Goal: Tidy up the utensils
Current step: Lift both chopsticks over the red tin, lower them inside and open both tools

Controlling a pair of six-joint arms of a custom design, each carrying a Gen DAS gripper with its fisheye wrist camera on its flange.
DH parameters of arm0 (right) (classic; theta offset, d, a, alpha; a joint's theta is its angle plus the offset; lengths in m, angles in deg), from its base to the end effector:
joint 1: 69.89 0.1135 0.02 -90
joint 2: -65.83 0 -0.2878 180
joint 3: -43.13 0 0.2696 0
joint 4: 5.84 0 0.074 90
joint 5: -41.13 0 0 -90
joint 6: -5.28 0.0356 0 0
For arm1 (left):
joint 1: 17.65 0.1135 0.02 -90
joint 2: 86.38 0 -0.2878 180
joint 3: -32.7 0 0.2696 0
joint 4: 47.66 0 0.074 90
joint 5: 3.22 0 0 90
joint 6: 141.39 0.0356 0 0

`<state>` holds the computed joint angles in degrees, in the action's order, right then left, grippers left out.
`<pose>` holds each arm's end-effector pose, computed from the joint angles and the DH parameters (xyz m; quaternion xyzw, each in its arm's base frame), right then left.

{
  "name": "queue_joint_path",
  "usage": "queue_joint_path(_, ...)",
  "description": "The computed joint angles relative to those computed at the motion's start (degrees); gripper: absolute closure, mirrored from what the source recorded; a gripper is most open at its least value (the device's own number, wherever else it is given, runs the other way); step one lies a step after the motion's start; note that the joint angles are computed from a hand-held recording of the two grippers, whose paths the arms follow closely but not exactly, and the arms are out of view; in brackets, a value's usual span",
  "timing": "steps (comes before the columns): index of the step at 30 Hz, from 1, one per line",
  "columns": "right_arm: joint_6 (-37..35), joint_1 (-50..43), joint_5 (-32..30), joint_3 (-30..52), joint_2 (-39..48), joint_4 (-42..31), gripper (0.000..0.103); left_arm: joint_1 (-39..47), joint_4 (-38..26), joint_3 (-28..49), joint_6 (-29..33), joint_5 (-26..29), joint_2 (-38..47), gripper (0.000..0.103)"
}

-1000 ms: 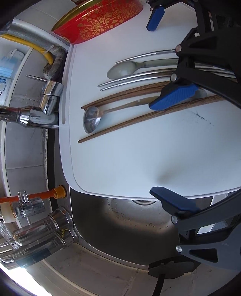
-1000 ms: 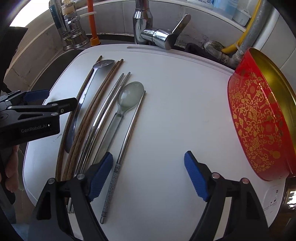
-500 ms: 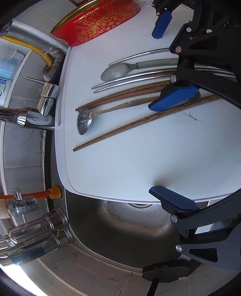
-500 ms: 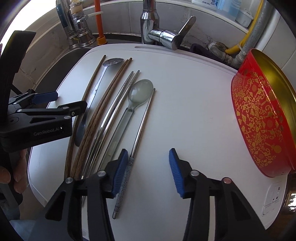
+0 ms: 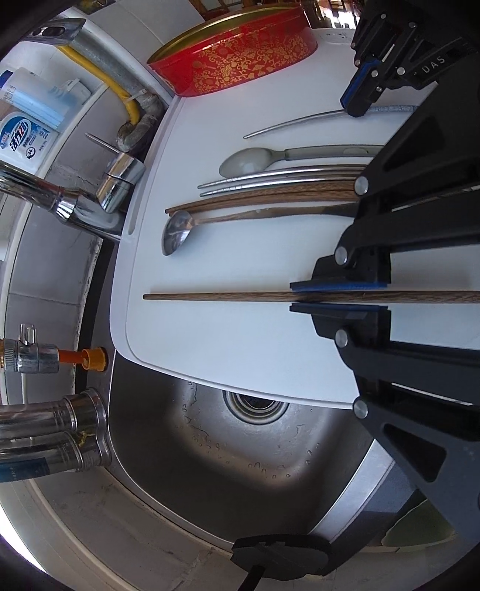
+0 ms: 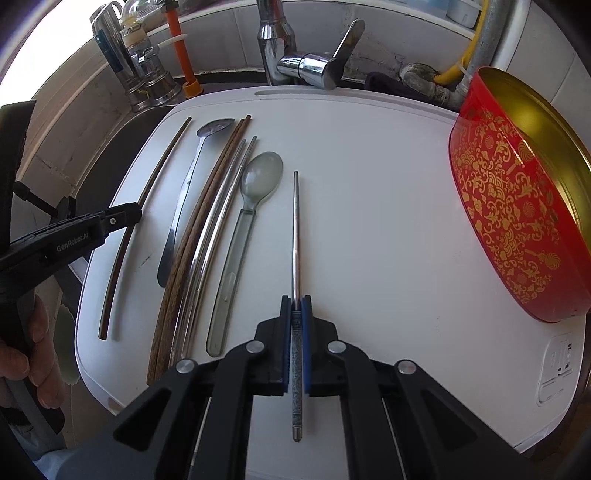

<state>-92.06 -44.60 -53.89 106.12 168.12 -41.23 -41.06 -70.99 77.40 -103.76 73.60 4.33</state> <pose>0.2869 0.1390 0.1184 -0.2837 0.9486 0.0636 0.1247 0.2319 -0.0915 0.1056 -0.2643 0.9411 -0.0203 0.2099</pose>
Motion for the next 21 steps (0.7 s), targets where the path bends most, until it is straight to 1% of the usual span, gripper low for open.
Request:
queue_joint_path(5, -1.2, -2.3, -4.8, -3.0, -10.4, 1.9, 0.097, -7.7, -9.8, -0.4, -5.4, -6.7, -12.6, 0.097)
queue_joint_path(9, -3.7, -5.2, -10.2, -5.4, -19.9, 3.0, 0.097, -15.8, -17.8, 3.4, -11.0, -13.4, -19.1, 0.097)
queue_joint_path(12, -6.4, -8.7, -14.6, -6.5, -26.4, 3.1, 0.097, -21.8, -22.6, 8.4, -14.0, -20.1, -19.1, 0.097)
queue_joint_path(14, -7.9, -11.7, -17.4, -6.1, -29.2, 2.4, 0.097, -24.6, -24.2, 11.3, -15.0, -23.2, -17.8, 0.097)
queue_joint_path(17, -10.5, -17.3, -21.3, -4.8, -31.2, 0.7, 0.097, -27.1, -25.3, 15.1, -16.0, -25.1, -14.8, 0.097)
queue_joint_path(21, -13.8, -25.3, -25.6, -2.9, -31.5, -2.4, 0.097, -29.0, -25.3, 19.9, -16.3, -25.7, -10.1, 0.097)
